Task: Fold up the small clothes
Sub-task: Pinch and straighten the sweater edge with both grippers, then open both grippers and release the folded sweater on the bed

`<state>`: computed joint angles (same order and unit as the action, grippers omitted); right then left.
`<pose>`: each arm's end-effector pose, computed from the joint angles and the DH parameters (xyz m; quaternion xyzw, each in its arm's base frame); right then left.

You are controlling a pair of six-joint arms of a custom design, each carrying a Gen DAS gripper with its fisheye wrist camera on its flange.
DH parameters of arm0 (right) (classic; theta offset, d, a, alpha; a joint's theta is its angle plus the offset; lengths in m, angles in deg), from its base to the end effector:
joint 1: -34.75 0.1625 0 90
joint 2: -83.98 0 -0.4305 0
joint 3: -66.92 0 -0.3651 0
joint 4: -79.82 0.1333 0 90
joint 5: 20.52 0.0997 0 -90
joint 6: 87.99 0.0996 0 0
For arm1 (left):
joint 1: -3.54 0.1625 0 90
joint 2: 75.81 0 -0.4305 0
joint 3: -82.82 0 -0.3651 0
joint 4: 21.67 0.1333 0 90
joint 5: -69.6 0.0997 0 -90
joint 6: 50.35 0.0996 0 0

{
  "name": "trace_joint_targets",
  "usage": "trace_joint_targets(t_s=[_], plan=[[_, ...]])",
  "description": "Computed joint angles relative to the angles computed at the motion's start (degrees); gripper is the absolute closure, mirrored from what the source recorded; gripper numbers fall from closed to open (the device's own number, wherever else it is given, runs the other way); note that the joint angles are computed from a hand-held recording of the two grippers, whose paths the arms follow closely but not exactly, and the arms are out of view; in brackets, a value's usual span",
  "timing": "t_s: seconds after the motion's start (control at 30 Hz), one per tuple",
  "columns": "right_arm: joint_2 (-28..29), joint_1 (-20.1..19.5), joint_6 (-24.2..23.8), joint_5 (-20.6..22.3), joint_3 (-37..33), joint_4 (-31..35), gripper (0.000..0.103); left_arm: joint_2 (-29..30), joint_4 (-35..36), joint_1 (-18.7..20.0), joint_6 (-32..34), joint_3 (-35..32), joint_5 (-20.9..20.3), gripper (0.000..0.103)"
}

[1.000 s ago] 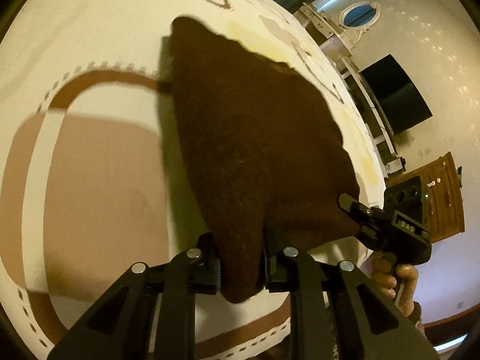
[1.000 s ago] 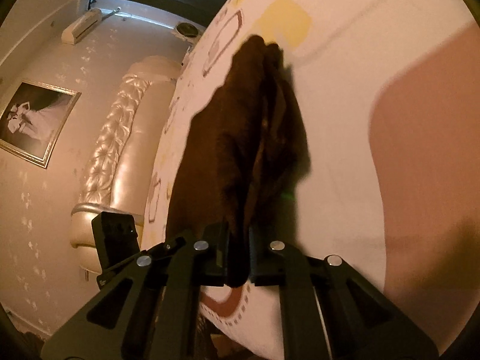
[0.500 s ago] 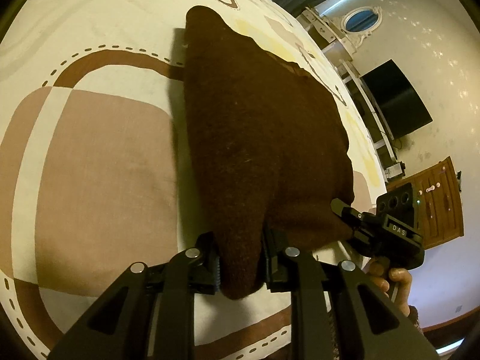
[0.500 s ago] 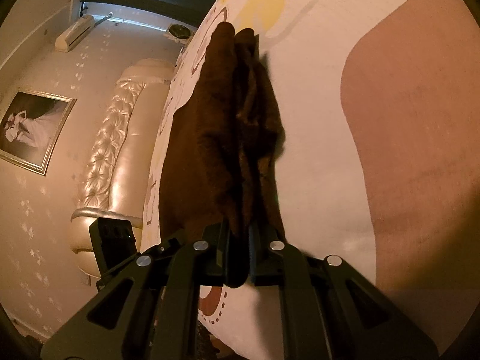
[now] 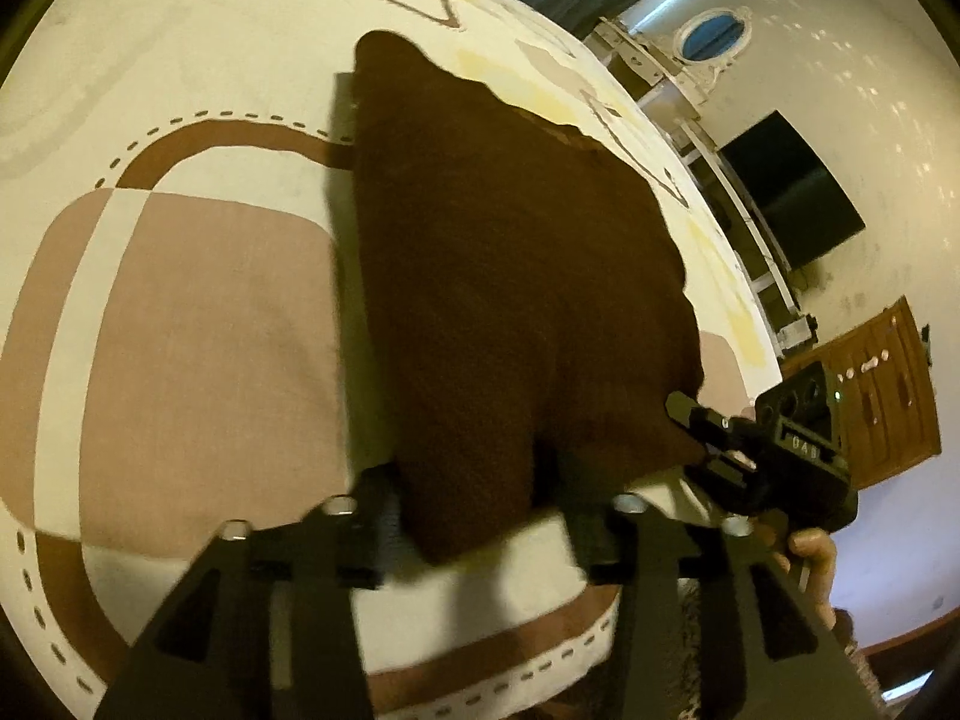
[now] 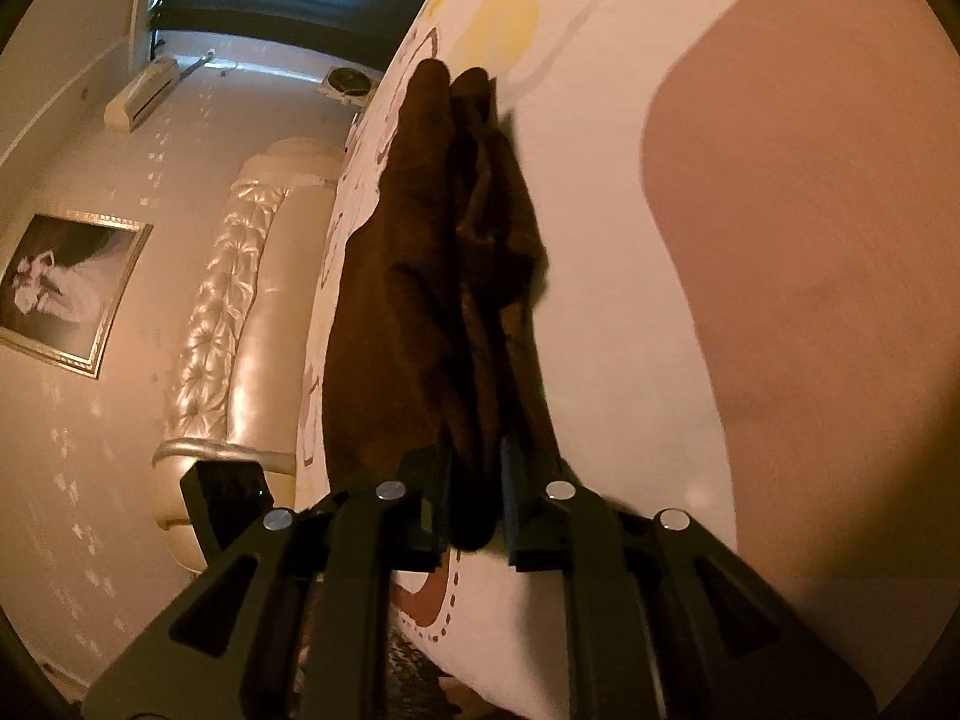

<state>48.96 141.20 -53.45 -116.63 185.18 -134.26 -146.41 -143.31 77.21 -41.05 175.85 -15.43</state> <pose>0.2694 -0.4791 0.0373 0.1655 0.9213 -0.3360 0.1049 -0.0310 -0.6107 0.3473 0.2175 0.9718 -0.0827 0.0382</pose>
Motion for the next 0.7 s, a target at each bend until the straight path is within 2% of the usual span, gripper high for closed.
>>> trace_joint_targets(t_s=[0.07,0.13,0.37,0.47,0.63,0.7], plan=[[-0.05,0.2,1.11,-0.24,0.67,-1.0,0.088,-1.43,-1.06,-0.92,1.32,1.85,1.73,0.036],[-0.35,0.5,1.63,-0.86,1.4,-1.44,0.086,-3.08,-2.28,-1.99,2.35,4.08,4.02,0.03],[-0.67,2.29,3.68,-3.66,3.34,-3.6,0.078,-7.09,-2.79,-2.94,1.47,8.23,7.1,0.026],[-1.25,3.83,4.56,-6.14,3.74,-2.41,0.069,-8.86,-2.58,-3.57,1.26,9.64,8.74,0.026],[-2.14,7.38,4.31,-11.25,2.61,2.57,0.041,-11.8,-2.86,-4.53,0.86,12.17,11.32,0.024],[-2.34,8.94,4.34,-13.69,1.69,5.31,0.034,-12.64,-3.28,-5.21,0.69,13.16,13.14,0.023]])
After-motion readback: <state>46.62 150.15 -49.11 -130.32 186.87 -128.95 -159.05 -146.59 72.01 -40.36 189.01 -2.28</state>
